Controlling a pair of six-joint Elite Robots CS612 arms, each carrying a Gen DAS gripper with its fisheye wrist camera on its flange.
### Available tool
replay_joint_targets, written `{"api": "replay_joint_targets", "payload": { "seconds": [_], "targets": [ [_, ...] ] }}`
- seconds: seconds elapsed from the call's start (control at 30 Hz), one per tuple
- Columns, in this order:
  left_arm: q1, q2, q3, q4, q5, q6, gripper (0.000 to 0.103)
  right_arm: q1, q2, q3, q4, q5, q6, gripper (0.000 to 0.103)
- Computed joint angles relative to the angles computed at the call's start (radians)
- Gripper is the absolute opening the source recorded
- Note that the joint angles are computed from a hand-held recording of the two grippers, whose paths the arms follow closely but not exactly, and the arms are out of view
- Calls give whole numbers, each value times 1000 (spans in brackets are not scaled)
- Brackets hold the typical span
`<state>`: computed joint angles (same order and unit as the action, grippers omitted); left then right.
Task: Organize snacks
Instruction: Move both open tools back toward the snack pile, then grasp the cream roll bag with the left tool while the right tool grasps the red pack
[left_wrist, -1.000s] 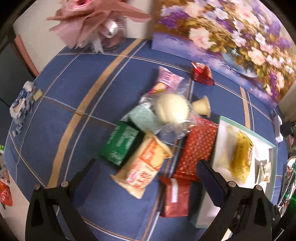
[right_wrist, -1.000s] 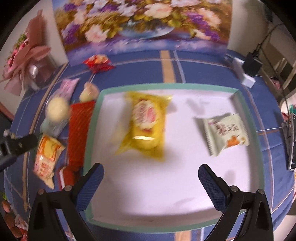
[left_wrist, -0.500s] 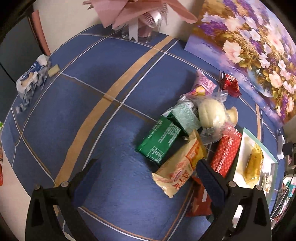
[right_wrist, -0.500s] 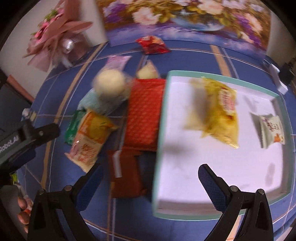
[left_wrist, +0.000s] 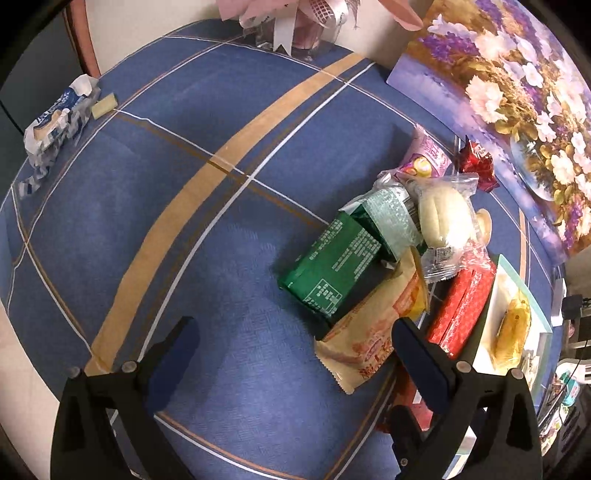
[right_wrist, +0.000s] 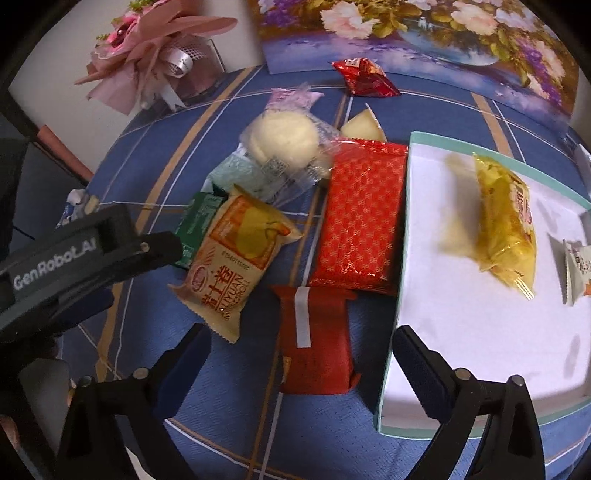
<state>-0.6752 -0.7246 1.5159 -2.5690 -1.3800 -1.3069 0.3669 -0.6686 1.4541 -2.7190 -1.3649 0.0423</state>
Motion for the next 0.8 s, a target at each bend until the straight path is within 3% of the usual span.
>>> {"api": "replay_joint_targets", "payload": {
  "seconds": [0.13,0.2,0.57,0.7,0.8],
  "targets": [
    [3,8,-5,-23,-15,7,103,-6,-1,4,-8,47,-6,83],
    [3,12,-8,-40,-19,15,103,-12,0,2,5,86,1,82],
    [8,61,-70,-67,-79,119,101,2,10,-13,55,26,-46,64],
    [16,79,-88,-68,-120,130,84,0,14,-15,76,26,-51,64],
    [22,98,-106,-72,-146,133,83,1,19,-22,92,21,-53,63]
  ]
}}
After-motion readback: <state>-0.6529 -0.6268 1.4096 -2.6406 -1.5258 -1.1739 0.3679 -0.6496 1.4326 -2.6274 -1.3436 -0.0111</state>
